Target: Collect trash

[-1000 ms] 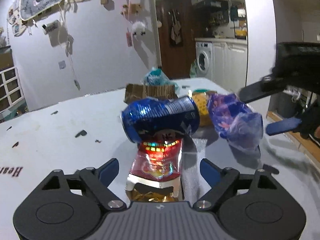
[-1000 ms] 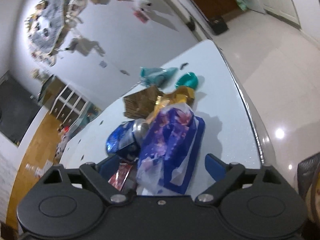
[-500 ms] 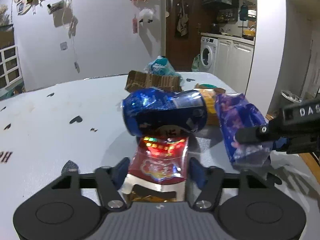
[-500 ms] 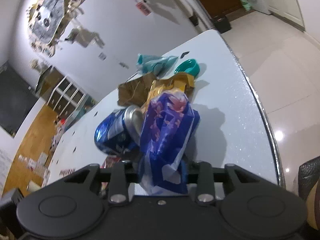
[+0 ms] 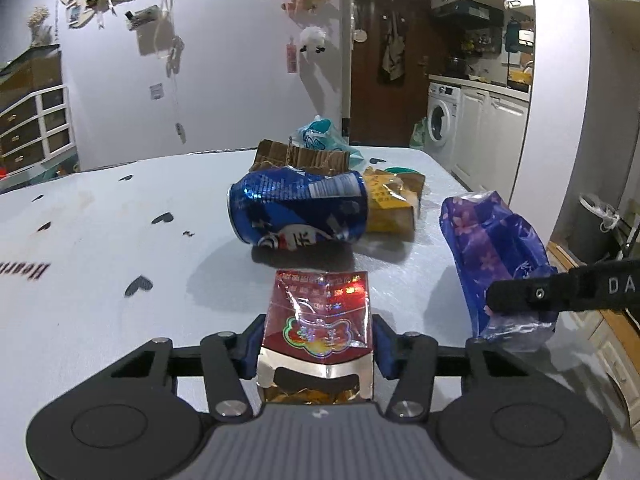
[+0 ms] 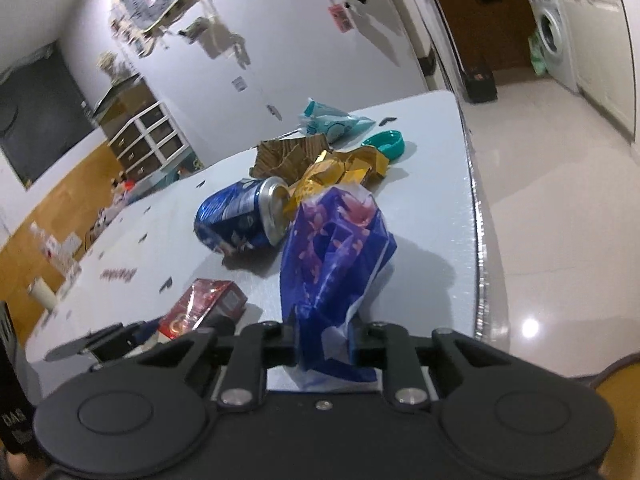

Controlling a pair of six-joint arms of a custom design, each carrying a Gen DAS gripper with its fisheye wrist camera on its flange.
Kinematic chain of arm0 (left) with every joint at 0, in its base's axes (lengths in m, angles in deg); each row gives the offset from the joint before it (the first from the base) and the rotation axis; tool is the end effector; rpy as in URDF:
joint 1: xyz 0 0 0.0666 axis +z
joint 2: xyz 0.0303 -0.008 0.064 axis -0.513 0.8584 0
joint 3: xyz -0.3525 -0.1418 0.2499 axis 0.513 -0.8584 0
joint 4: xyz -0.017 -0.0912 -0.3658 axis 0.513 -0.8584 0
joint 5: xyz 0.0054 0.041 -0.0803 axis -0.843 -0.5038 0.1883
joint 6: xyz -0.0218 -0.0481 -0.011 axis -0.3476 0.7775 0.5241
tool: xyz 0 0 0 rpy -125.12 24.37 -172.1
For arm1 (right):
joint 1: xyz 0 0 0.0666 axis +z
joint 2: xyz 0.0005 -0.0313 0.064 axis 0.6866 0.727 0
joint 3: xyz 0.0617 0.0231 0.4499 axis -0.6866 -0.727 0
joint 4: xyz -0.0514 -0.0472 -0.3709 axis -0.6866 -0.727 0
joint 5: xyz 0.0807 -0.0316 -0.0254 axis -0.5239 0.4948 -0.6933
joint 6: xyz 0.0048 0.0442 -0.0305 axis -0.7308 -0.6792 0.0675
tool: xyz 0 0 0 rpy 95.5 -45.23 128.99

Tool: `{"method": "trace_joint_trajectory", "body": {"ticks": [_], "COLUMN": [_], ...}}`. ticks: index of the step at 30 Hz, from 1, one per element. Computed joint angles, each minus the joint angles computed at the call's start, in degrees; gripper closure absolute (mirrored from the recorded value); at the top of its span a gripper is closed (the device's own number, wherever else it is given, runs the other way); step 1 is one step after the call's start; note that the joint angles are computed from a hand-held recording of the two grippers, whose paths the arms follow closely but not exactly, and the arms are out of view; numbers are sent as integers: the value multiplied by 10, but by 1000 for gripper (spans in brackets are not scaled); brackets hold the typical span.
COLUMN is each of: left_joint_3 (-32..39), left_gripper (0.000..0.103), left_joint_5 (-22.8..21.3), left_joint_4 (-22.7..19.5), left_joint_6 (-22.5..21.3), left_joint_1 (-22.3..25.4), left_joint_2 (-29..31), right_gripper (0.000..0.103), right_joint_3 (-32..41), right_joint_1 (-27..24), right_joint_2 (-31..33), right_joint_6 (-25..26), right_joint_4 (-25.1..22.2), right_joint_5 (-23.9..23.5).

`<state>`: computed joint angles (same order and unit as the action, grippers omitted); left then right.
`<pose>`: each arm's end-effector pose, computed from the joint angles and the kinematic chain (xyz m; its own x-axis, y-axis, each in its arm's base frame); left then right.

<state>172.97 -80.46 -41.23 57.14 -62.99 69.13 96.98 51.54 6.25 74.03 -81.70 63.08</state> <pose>0.4943 -0.2947 0.5319 -0.5675 0.0673 -0.8206 0.0864 0.9960 0.0220 0.5485 0.0916 0.5097 -0.6872 0.1500 -0.7108 -0.2493 0.8703 0.4247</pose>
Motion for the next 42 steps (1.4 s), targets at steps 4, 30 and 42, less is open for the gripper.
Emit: {"method": "trace_joint_trajectory", "body": {"ticks": [4, 30, 42], "left_joint_3": [-14, 34, 106], "left_gripper": [50, 50, 50], "left_joint_5": [-29, -177, -154], "left_joint_4": [2, -14, 0], "left_joint_6": [27, 72, 62], "left_joint_1": [-22, -158, -208], "left_joint_2": [-15, -24, 42], "right_gripper": [83, 83, 83], "right_joint_3": [-27, -135, -159], "right_joint_1": [-3, -78, -192], "right_joint_2": [-24, -168, -197], "right_joint_6": [33, 172, 198], "right_joint_4": [8, 57, 50], "right_joint_5": [7, 29, -9]}}
